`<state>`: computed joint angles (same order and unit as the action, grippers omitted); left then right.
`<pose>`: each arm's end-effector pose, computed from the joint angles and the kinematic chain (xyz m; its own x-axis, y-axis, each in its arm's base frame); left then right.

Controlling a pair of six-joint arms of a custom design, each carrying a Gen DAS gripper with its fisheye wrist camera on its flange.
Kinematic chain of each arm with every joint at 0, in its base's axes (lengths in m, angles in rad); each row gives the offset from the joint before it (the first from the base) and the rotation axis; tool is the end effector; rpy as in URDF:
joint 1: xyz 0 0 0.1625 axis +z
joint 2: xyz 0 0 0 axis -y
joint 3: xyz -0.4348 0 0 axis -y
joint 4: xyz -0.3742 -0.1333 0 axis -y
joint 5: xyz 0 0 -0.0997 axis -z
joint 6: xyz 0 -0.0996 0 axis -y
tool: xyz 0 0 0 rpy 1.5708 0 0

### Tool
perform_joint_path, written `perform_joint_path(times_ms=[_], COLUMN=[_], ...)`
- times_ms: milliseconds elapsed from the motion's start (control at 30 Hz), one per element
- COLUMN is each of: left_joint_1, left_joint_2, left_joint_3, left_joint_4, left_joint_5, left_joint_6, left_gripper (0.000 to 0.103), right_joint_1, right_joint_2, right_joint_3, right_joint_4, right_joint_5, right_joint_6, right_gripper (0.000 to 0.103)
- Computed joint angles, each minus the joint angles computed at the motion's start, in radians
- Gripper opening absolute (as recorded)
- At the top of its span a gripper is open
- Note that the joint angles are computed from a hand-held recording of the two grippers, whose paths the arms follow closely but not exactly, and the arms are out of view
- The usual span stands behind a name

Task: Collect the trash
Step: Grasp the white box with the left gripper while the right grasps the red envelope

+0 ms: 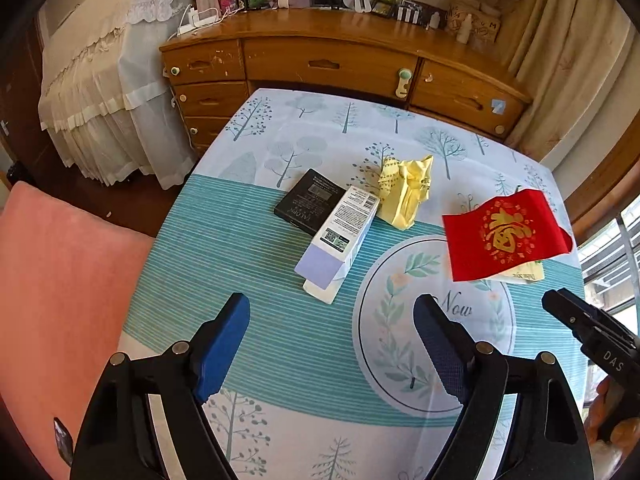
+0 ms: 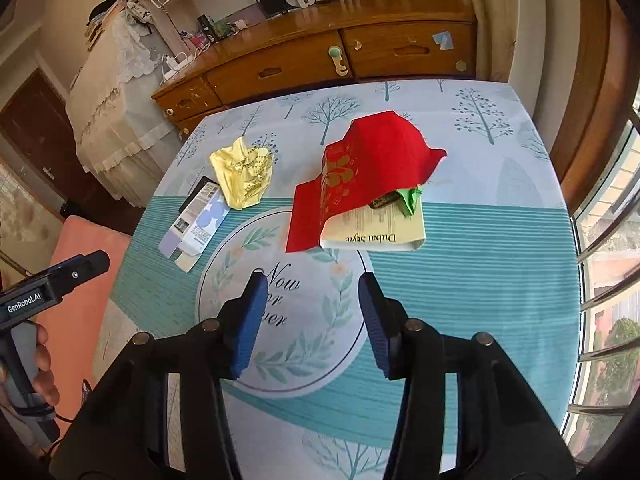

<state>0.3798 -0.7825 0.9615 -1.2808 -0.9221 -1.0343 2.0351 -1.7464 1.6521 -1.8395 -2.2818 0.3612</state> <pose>-0.6059 -0.4502 0.2866 -0.7334 0.1458 -0.6639 0.3875 0.8922 -0.2322 0.2476 -0.3419 0.5907 -0.8788 0.1718 0.4452 -0.1155 0.8286 -0.5478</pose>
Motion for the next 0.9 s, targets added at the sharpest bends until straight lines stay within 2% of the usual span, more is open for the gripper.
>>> perform_joint_path(times_ms=[133, 233, 400, 567, 767, 867, 900], left_joint_1=[0.034, 0.058, 0.092, 0.123, 0.149, 0.158, 0.160], left_joint_2=[0.032, 0.055, 0.090, 0.133, 0.167, 0.180, 0.181], left_joint_3=[-0.003, -0.017, -0.041, -0.072, -0.090, -0.098, -0.099], left_joint_4=[-0.008, -0.015, -0.025, -0.024, -0.044, -0.051, -0.054], left_joint_5=[0.009, 0.011, -0.001, -0.014, -0.043, -0.062, -0.073], left_joint_6=[0.018, 0.033, 0.064, 0.101, 0.132, 0.139, 0.140], left_gripper=[0.086, 0.086, 0.086, 0.085, 0.071, 0.052, 0.042], right_joint_1=[-0.096, -0.130, -0.166, -0.182, -0.198, -0.199, -0.198], right_joint_2=[0.019, 0.027, 0.036, 0.036, 0.037, 0.038, 0.038], right_joint_3=[0.024, 0.040, 0.057, 0.069, 0.076, 0.076, 0.077], right_joint_4=[-0.111, -0.157, -0.213, -0.242, -0.261, -0.266, -0.270], right_joint_5=[0.060, 0.088, 0.123, 0.153, 0.180, 0.182, 0.182], right_joint_6=[-0.088, -0.115, -0.138, -0.145, -0.154, -0.163, -0.167], right_gripper=[0.044, 0.040, 0.037, 0.029, 0.019, 0.016, 0.012])
